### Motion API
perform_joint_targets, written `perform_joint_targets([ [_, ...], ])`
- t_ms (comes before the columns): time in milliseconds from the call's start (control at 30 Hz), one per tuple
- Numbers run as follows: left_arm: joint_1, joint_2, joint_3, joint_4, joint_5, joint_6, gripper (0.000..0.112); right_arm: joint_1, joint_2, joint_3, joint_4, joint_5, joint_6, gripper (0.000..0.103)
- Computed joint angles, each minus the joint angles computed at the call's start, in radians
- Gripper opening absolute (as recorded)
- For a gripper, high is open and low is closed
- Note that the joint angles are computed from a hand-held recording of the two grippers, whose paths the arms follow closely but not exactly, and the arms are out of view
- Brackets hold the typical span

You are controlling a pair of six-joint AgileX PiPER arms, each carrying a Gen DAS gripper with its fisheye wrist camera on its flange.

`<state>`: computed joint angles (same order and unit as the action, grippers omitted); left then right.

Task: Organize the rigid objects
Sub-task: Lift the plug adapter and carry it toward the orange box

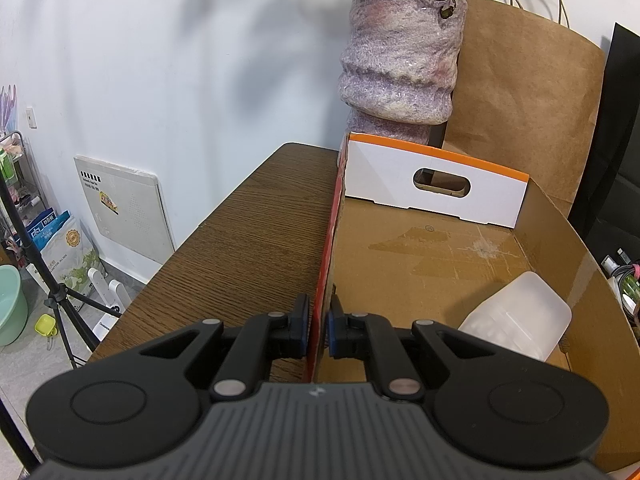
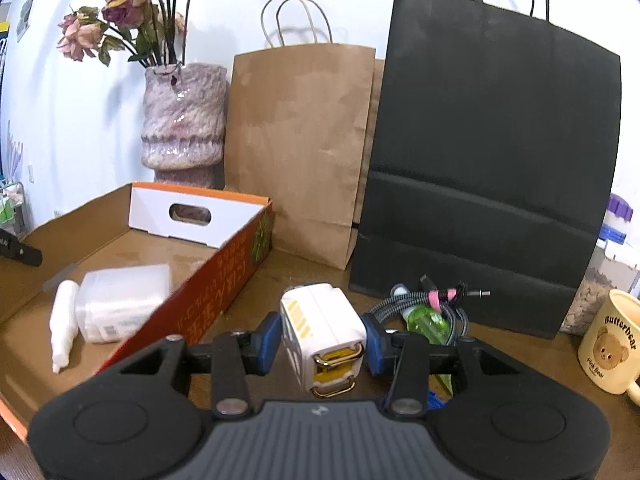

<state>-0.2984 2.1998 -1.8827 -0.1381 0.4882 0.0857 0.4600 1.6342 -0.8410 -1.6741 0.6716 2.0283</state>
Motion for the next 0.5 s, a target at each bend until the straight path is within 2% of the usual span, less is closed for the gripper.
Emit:
perform_joint_targets([
  [500,0.0,0.0,0.001,0.001,-0.001,0.0,0.01,0.023,0.047,-0.132,-0.019,0.02,-0.03,0.042],
])
